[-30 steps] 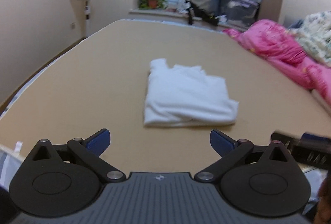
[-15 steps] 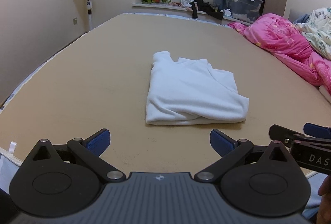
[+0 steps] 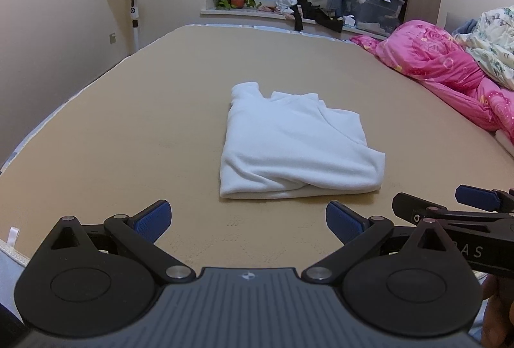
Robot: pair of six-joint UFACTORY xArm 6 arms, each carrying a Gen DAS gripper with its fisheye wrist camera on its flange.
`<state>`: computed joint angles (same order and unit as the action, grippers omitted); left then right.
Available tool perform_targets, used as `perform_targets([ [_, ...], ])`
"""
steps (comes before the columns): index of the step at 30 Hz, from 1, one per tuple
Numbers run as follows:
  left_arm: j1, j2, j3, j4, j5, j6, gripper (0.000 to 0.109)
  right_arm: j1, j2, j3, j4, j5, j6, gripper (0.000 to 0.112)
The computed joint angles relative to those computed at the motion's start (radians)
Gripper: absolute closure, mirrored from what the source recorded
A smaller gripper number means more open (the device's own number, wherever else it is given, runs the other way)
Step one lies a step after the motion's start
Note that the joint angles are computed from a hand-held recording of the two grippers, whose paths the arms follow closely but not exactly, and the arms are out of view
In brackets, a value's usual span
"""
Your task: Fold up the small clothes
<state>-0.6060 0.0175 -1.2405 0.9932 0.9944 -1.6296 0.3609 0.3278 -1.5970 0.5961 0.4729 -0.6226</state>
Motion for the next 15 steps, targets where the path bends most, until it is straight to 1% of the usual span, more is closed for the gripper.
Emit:
perform_targets([
  [15, 0.012, -0.003, 0.010, -0.007, -0.019, 0.014, 0.006, 0.012, -0.008, 0.026, -0.019, -0.036, -0.004, 0.018],
])
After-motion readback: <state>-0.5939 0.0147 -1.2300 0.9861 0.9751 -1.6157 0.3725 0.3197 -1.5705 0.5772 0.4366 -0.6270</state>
